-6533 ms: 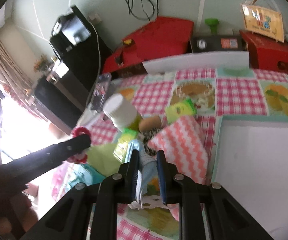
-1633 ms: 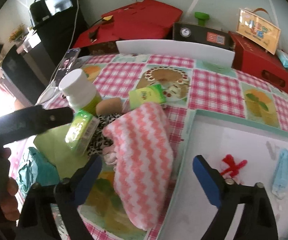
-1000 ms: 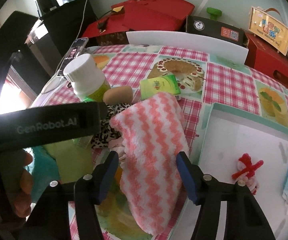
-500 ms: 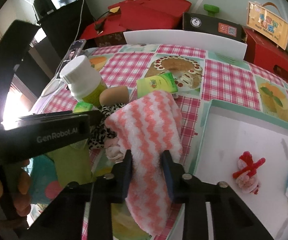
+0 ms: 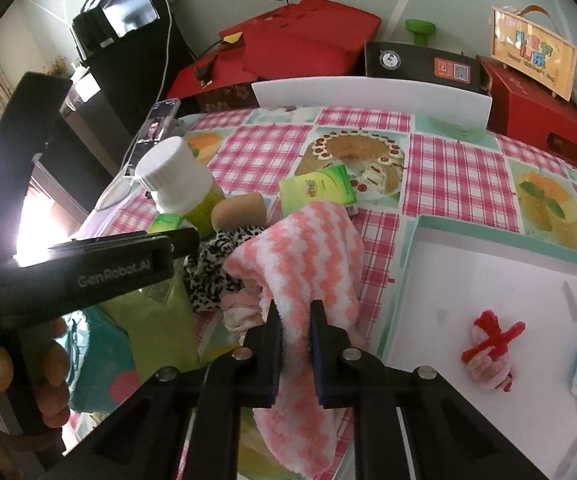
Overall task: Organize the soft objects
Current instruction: 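Grasp the zigzag towel with the right tool while the left tool grasps the green tissue pack, then carry the towel and tissue pack over the tray with both tools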
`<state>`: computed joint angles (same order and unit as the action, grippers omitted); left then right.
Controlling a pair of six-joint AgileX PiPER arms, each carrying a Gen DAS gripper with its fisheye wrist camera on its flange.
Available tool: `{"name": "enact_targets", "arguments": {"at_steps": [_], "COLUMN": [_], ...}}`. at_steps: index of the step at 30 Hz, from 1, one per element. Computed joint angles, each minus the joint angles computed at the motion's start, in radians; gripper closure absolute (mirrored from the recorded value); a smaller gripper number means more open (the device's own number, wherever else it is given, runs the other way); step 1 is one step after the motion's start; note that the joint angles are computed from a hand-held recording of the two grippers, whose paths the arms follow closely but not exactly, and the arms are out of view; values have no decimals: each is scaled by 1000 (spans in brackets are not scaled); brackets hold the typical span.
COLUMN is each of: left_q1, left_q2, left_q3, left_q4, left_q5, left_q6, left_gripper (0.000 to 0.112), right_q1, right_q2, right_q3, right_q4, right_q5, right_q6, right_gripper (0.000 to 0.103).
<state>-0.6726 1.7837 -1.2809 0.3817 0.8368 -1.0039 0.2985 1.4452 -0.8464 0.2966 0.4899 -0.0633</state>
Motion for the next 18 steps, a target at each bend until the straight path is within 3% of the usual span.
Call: {"name": "enact_targets", "arguments": {"at_steps": [18], "left_q1": [-65], "left_q2": [-127], "left_q3": [9], "left_q4": [116], "left_q5": [17], "left_q6": [-93], "left_gripper": [62], "right_q1": [-64], "right_q2": [-174], "right_q3": [16], "right_q4": [95], "right_q5": [-9], "right_q6": [-87], "right_gripper": [90]}}
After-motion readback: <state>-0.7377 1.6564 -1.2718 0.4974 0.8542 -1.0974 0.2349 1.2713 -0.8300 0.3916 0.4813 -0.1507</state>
